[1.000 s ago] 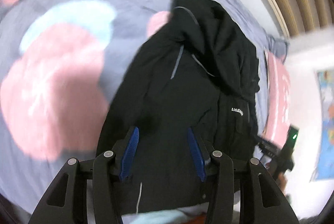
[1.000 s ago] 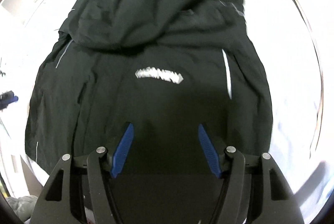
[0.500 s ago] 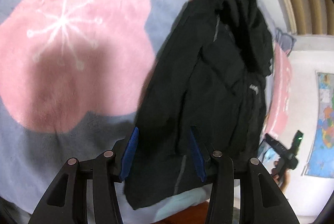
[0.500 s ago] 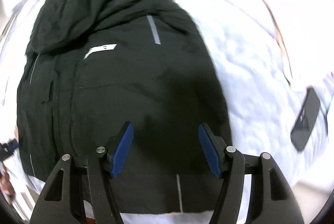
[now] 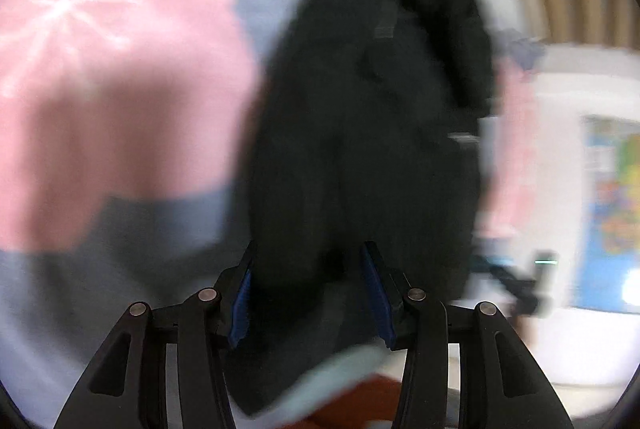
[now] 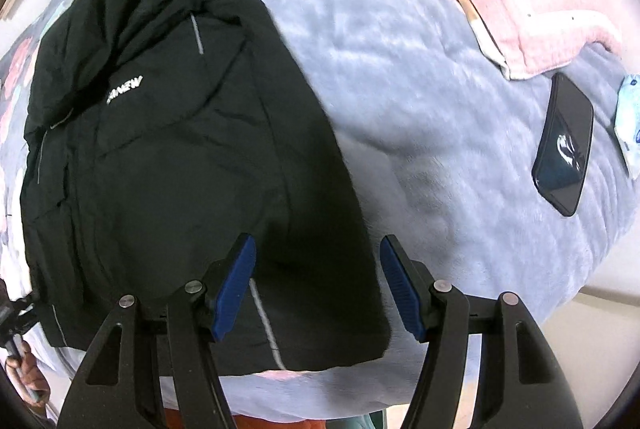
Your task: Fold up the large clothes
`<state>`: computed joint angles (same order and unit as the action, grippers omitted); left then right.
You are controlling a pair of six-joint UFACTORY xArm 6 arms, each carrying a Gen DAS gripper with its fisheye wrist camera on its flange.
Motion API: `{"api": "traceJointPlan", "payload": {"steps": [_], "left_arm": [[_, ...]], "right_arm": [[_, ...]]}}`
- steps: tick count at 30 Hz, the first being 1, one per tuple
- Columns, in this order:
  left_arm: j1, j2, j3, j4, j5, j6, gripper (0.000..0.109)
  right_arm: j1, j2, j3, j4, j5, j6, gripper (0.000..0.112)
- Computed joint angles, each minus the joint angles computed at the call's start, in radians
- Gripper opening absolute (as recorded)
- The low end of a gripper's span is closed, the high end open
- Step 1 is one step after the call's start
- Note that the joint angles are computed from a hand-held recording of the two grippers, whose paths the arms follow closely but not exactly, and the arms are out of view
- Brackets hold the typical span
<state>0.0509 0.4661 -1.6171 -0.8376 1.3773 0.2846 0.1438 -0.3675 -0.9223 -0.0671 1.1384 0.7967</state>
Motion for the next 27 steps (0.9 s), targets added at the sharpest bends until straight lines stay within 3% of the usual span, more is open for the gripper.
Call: {"api": "traceJointPlan", "payload": {"steps": [2,4,9,16,17,18,20,22,27], "left_arm": [[0.034,-0.021,0.039,-0.181,0.042,0.054,0.05],[0.039,-0.038,0.059,-0.244,0.047,0.075,0.05],[-0.02,-0.042,0.062,-0.068,-0.011,0.011,0.05],[-0.08,-0.088,0.107,0.052,-0.041,-0.018,0.05],[-0.089,-0.089,0.104,0.064,-0.051,-0.029,0.05],[-0.094,-0.093,0.102,0.075,-0.056,-0.036,0.05],[-0.105,-0.089,0.087,0.077,-0.066,-0.039,0.043],[-0.114,-0.079,0.063,0.058,-0.059,-0.032,0.041],[-0.132,-0.054,0.027,0.037,-0.04,-0.031,0.041]], "right_arm": [[-0.015,-0.027,0.024,0.016,-0.006,-0.021,0.067],[-0.036,-0.047,0.047,0.04,-0.012,-0.048,0.067],[-0.089,-0.076,0.103,0.136,-0.021,-0.147,0.067],[-0.111,-0.071,0.143,0.213,-0.038,-0.233,0.067],[-0.108,-0.066,0.143,0.217,-0.041,-0.24,0.062],[-0.108,-0.064,0.145,0.228,-0.045,-0.251,0.049],[-0.107,-0.063,0.141,0.283,-0.059,-0.294,0.036],[-0.081,-0.066,0.118,0.281,-0.065,-0.323,0.035],[-0.076,-0.097,0.126,0.432,-0.105,-0.414,0.035]]}}
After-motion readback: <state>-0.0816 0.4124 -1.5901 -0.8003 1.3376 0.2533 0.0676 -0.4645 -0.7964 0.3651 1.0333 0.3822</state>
